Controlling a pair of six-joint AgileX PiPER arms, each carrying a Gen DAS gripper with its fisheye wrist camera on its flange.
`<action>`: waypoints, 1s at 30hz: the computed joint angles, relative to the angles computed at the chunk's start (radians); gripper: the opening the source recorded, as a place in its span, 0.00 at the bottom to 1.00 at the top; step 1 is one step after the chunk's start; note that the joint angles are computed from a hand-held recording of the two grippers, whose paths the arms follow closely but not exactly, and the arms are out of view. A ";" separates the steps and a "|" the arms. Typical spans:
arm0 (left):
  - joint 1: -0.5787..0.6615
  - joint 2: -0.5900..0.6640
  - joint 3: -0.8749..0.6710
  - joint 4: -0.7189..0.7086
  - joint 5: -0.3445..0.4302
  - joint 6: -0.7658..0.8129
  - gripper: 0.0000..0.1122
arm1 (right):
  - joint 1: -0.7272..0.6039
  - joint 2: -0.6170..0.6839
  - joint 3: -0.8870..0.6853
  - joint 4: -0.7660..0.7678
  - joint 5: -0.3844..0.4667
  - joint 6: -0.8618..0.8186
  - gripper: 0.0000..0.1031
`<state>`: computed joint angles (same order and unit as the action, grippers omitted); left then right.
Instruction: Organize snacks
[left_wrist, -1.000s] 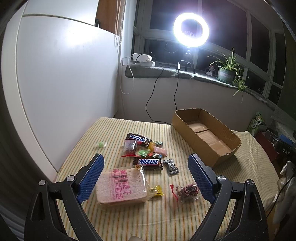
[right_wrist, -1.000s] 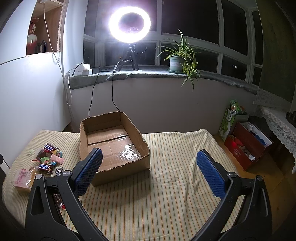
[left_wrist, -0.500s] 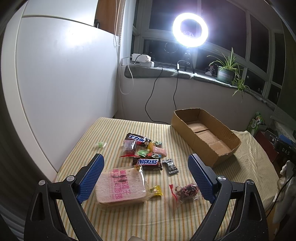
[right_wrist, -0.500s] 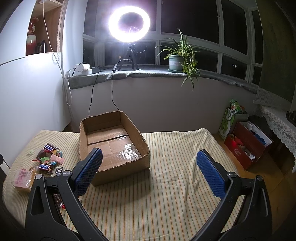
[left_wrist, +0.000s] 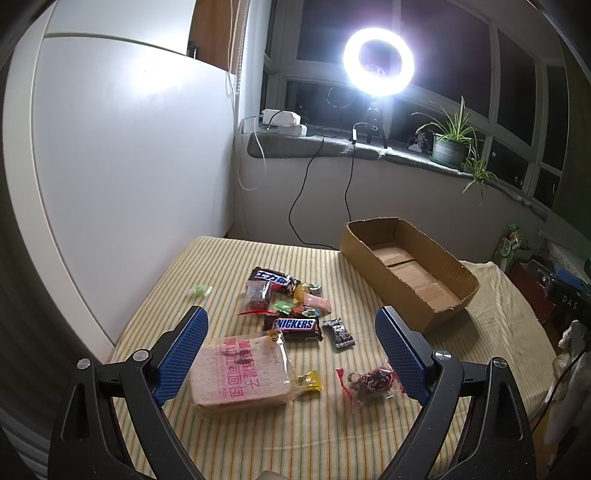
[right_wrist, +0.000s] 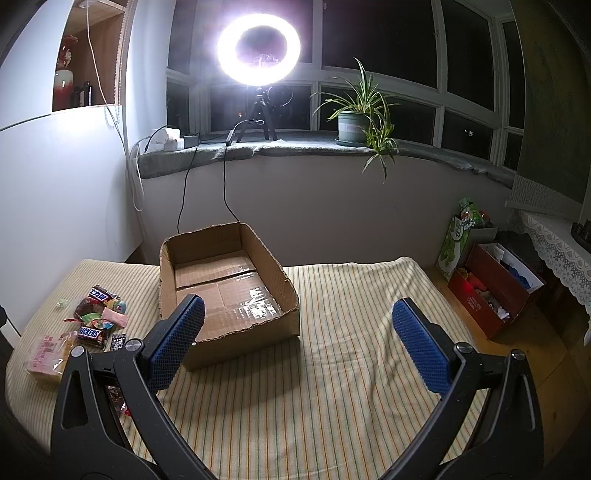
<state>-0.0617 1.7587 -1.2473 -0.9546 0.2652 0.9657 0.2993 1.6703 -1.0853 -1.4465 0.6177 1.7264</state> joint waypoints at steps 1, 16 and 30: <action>0.000 0.000 0.001 -0.003 0.000 0.003 0.82 | -0.001 0.000 0.000 0.000 -0.001 0.000 1.00; -0.002 -0.003 0.007 -0.025 -0.002 0.026 0.82 | -0.001 -0.001 0.002 -0.002 -0.002 0.003 1.00; 0.003 0.003 0.012 -0.040 0.003 0.035 0.82 | 0.007 0.008 0.001 0.003 -0.002 -0.003 1.00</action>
<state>-0.0582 1.7613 -1.2349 -0.9942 0.2682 1.0009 0.3061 1.6782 -1.0842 -1.4433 0.6161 1.7232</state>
